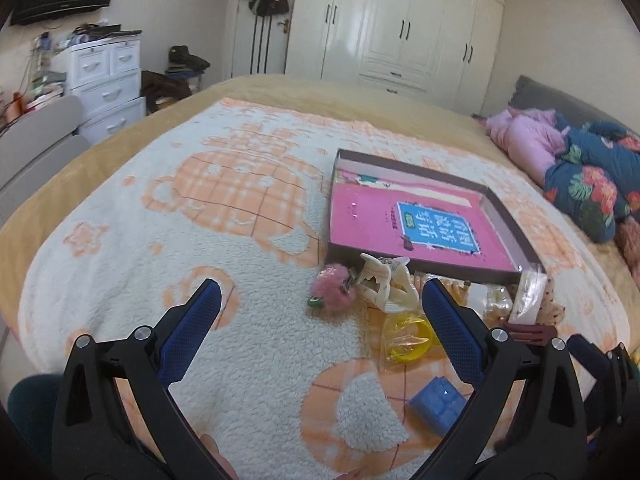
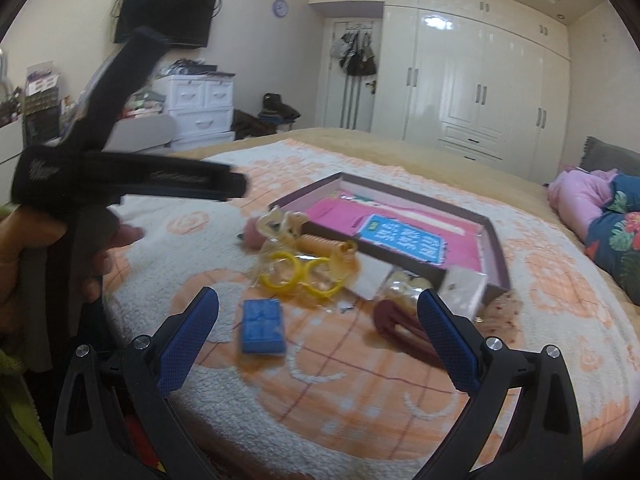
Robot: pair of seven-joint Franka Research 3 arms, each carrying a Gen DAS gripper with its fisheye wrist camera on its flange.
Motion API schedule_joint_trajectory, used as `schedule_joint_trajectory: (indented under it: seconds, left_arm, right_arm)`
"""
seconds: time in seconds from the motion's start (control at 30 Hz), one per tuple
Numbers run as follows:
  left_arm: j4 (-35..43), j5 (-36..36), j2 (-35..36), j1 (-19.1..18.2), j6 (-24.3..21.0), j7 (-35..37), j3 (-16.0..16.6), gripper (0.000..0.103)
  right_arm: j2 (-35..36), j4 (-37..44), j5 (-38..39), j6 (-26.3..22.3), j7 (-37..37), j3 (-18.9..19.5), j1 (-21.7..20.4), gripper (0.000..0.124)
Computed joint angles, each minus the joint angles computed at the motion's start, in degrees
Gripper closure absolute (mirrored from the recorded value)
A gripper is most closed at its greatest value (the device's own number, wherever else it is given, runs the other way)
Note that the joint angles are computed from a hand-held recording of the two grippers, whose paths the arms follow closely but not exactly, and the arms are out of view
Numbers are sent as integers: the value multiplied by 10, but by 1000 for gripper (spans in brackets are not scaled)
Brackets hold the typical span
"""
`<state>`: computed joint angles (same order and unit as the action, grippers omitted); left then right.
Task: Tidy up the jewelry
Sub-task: 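Grasp the white claw hair clip with the left tool while the right tool grasps the small blue box, then carry the claw clip and blue box into the pink tray and open both tools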
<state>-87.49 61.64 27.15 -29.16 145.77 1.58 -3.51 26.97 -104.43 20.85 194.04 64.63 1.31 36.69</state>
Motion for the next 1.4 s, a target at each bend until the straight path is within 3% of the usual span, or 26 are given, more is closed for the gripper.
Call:
schedule_joint_trajectory:
  seconds: [0.1, 0.17, 0.27, 0.43, 0.67, 0.77, 0.83, 0.87, 1.2, 1.4]
  left_arm:
    - [25, -42, 23, 17, 18, 48, -11, 11]
    - [39, -64, 36, 24, 41, 74, -11, 11]
    - [53, -87, 49, 23, 66, 100, -5, 12]
    - [87, -154, 79, 29, 87, 176, -12, 27]
    - [119, -229, 110, 28, 99, 244, -9, 48]
    - [134, -253, 123, 27, 97, 268, -8, 61]
    - [146, -265, 131, 24, 85, 279, -5, 80]
    - [149, -271, 133, 24, 81, 283, -5, 82]
    - [87, -263, 96, 16, 133, 250, 17, 84]
    - [69, -216, 75, -1, 154, 209, 39, 84]
  right_arm:
    - [13, 16, -22, -29, 0, 35, -31, 33]
    - [22, 29, -31, -48, 3, 35, -33, 44]
    - [35, 49, -43, -73, 9, 54, -50, 50]
    - [56, 75, -65, -106, -1, 90, -81, 69]
    - [63, 80, -66, -119, 1, 92, -88, 93]
    - [62, 79, -63, -117, 5, 92, -93, 93]
    - [59, 75, -60, -116, 7, 95, -99, 93]
    - [56, 71, -60, -114, 10, 88, -95, 93]
    - [32, 35, -53, -68, -5, 152, -160, 93]
    - [24, 35, -48, -62, 13, 139, -157, 93]
